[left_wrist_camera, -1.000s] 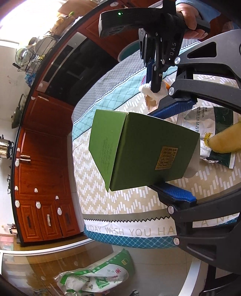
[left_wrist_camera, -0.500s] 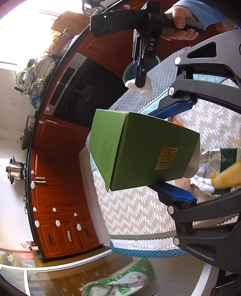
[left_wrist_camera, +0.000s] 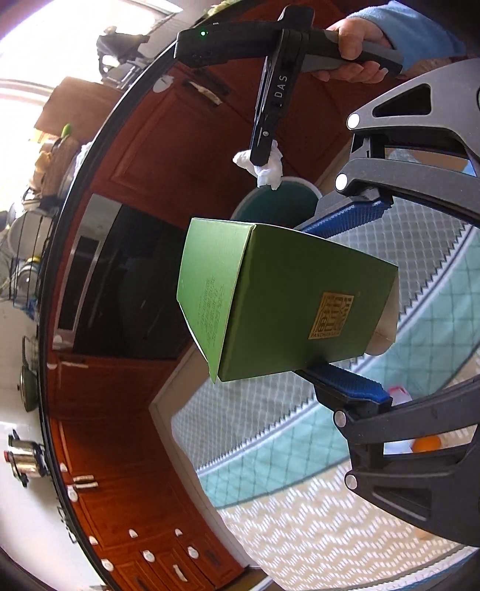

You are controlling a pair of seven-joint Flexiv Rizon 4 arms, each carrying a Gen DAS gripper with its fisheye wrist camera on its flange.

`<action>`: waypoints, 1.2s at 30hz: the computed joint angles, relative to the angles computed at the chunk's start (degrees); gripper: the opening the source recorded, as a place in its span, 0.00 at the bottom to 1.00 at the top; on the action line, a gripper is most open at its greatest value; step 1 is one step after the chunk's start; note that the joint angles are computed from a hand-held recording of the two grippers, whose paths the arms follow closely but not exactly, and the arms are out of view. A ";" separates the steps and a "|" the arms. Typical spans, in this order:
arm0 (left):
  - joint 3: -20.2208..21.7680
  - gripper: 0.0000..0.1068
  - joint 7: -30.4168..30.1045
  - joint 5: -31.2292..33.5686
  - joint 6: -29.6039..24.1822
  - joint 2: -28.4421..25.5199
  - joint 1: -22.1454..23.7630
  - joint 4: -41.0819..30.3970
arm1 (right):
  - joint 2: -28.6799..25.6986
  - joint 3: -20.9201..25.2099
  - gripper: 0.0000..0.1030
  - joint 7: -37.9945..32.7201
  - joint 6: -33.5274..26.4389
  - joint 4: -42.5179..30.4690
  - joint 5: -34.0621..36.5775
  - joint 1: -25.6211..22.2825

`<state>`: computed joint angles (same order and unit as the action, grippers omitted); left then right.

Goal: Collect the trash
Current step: 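Carry green box and tissue to the teal bin and release both, then move both tools back over the table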

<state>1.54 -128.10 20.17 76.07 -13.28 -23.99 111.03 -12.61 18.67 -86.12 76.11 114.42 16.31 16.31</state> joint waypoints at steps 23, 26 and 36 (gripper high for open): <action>-2.45 0.73 19.28 -20.44 -10.76 -31.20 -3.11 -32.11 | -10.55 -4.18 0.15 8.68 -3.16 -5.62 -8.94 -3.70; -2.52 0.74 19.30 -20.80 -9.39 -29.93 -2.83 -29.58 | -11.74 -2.01 0.21 7.64 -5.19 -7.53 -7.53 -5.24; -2.97 0.80 18.76 -22.76 -3.28 -24.43 -1.59 -20.30 | -11.07 -2.40 0.75 9.84 -4.75 -7.79 -8.36 -3.01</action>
<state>-1.43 -109.34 -2.60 72.79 -37.71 -25.58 90.74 -23.68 16.28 -76.28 71.36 106.64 7.95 13.30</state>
